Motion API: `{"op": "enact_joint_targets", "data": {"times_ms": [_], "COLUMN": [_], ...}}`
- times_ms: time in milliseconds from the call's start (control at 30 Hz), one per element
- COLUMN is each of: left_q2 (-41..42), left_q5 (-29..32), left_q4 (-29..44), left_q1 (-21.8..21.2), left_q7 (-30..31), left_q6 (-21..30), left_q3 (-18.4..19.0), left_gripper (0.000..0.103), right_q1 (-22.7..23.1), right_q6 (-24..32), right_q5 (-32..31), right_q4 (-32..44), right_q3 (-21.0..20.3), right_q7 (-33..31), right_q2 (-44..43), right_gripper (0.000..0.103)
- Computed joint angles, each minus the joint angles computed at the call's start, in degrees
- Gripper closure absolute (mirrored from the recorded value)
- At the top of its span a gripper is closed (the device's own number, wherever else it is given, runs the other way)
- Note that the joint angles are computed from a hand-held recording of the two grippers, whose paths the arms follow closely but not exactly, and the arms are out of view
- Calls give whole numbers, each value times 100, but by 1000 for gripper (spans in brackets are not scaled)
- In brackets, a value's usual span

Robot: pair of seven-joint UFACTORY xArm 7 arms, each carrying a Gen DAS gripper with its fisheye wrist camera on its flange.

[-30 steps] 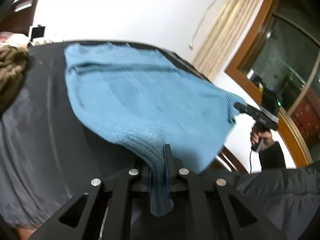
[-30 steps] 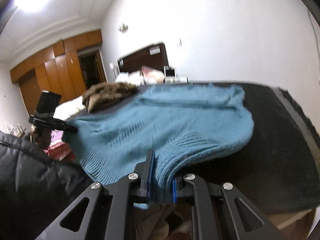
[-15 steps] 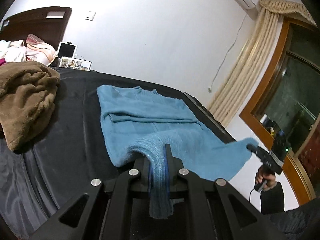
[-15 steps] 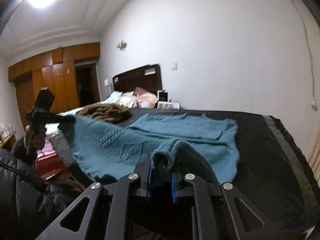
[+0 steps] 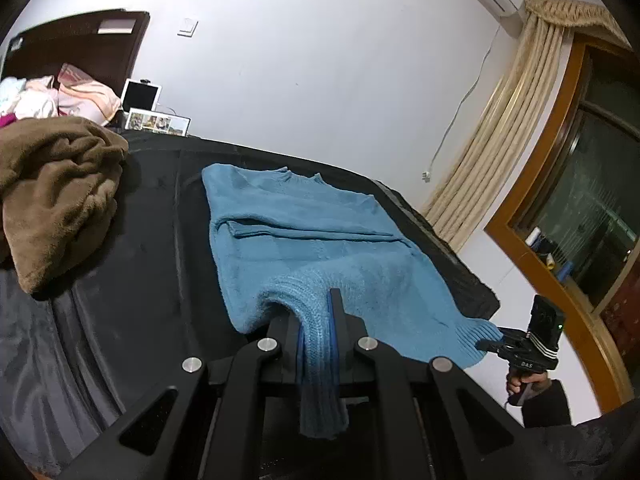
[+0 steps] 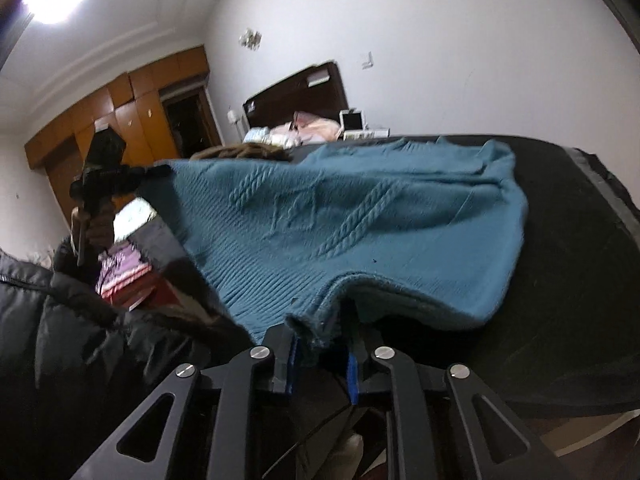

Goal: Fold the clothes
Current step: 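Fold the held hem up over the sweater body with both grippers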

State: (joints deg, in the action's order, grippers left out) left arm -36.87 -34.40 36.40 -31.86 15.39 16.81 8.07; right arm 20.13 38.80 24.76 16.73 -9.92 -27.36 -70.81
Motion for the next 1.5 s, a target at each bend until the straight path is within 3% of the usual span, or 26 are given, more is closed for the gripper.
{"op": "enact_joint_targets", "data": {"times_ms": [67,133,167,400,467,533,700,900,1100,1233,1333,1500], "left_q2": [-12,-25,-32,-56,-69,-62,-45,99,648,1173,1627,2301], "left_q5": [13,29,36,10,4,-10,-65,-144,-488,-975,-1600,-2639], "left_q4": [-24,-49,-62,-129,-146,-140,-112,183,843,1378,1850,2511], "left_q1": [11,20,23,20,23,11,-32,-112,-265,-273,-340,-327], "left_q7": [-8,-18,-23,-25,-22,-10,49,159,494,821,1129,1591], "left_q6": [-2,-5,-5,53,54,55,13,-31,-117,124,490,1090], "left_q3": [-9,-16,-18,38,37,50,90,212,476,657,917,1160], "left_gripper": [92,92,92,92,92,92,92,92,92,92,92,92], "right_q1": [49,95,106,-13,-92,-181,-204,-249,-135,-194,-455,-1276], "right_q6": [31,53,65,-20,-71,-123,-390,-1448,-2328,-2955,-3417,-4149], "right_q5": [6,26,51,84,43,-23,-206,-668,-1072,-1203,-1378,-1729], "right_q4": [-36,-74,-106,-106,-78,-59,-49,263,1023,1537,1992,2678], "right_q3": [-10,-27,-41,107,193,268,396,679,572,574,723,1201], "right_q7": [-22,-56,-61,157,303,454,604,726,785,1012,1285,1991], "right_q2": [41,85,72,216,325,417,360,528,1711,2511,3099,3808], "right_gripper": [70,39,34,32,40,73,90,91,92,92,92,92]}}
